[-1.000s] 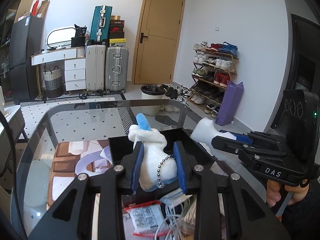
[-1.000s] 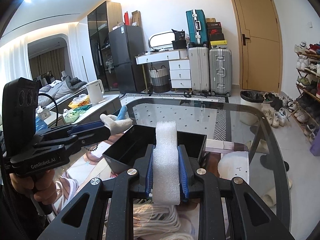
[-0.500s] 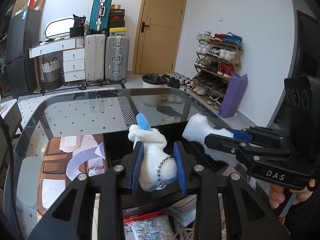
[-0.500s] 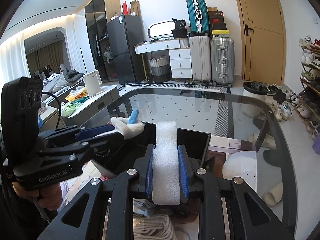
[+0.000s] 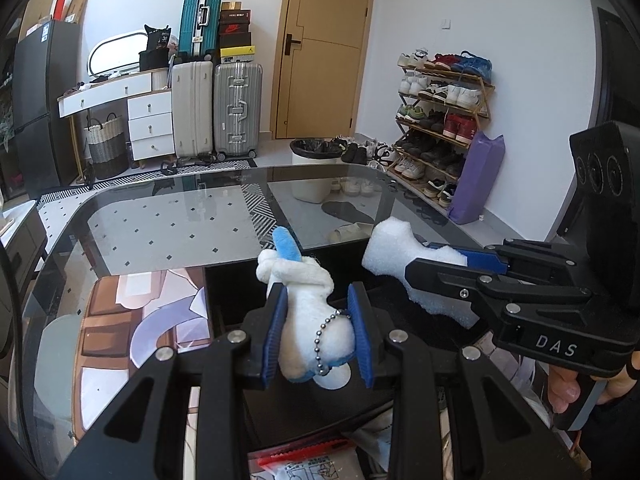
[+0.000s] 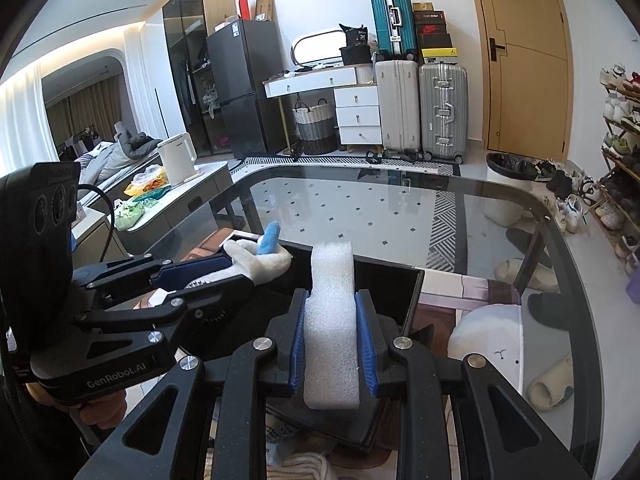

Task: Organize soft objects
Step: 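Open both tools to drop the plush toy and foam tube into the box, then grasp the white printed packet with the left tool while the right tool grasps the bagged rope coil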

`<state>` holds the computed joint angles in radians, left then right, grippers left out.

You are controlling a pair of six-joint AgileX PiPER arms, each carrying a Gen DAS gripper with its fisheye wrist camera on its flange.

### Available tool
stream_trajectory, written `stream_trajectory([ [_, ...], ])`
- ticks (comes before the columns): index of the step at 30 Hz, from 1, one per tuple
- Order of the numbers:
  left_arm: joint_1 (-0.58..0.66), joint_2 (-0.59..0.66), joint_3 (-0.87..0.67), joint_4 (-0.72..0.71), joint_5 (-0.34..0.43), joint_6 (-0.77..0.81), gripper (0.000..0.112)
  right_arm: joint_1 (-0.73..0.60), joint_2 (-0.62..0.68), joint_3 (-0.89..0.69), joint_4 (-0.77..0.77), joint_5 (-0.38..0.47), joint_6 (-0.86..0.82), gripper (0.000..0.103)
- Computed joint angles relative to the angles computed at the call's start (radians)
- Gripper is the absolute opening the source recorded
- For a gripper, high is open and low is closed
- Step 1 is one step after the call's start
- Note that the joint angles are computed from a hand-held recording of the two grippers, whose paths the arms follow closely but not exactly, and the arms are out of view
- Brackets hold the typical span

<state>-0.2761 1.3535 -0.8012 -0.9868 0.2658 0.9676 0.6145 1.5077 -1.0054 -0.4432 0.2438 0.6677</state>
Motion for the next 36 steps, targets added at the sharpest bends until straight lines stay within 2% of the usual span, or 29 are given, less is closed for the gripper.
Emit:
stream_trajectory([
  [3,-0.004,0.003,-0.004,0.040,0.000,-0.038,0.031,0.007,-0.006,0.000,-0.090,0.013,0.087,0.031],
  [5,-0.006,-0.001,-0.002,0.081,0.000,-0.079,0.034,0.007,-0.026,0.015,-0.112,0.015,0.114,0.043],
  [7,-0.007,-0.009,-0.001,0.103,-0.003,-0.104,0.056,0.019,-0.055,0.040,-0.222,0.024,0.227,0.054],
  [9,0.002,-0.032,0.016,0.065,0.000,-0.070,0.056,0.033,-0.084,0.061,-0.300,0.050,0.311,0.063],
  [11,-0.005,-0.062,0.030,0.137,-0.011,-0.137,0.064,0.038,-0.131,0.104,-0.357,0.048,0.386,0.090],
  [13,-0.017,-0.093,0.047,0.243,-0.032,-0.252,0.097,0.048,-0.183,0.151,-0.436,0.051,0.490,0.098],
  [14,-0.022,-0.117,0.065,0.276,-0.053,-0.290,0.102,0.059,-0.206,0.169,-0.458,0.068,0.520,0.102],
  [16,-0.008,-0.150,0.084,0.249,-0.055,-0.262,0.103,0.093,-0.240,0.194,-0.504,0.128,0.578,0.102],
  [21,0.067,-0.235,0.130,0.142,0.037,-0.153,0.103,0.194,-0.330,0.284,-0.570,0.235,0.694,0.102],
  [28,0.130,-0.370,0.217,0.162,0.112,-0.163,0.103,0.333,-0.437,0.402,-0.576,0.353,0.790,0.102],
  [32,0.123,-0.423,0.253,0.270,0.113,-0.261,0.103,0.408,-0.473,0.458,-0.589,0.399,0.861,0.102],
  [36,0.159,-0.473,0.301,0.221,0.142,-0.201,0.103,0.466,-0.476,0.475,-0.577,0.442,0.892,0.102],
])
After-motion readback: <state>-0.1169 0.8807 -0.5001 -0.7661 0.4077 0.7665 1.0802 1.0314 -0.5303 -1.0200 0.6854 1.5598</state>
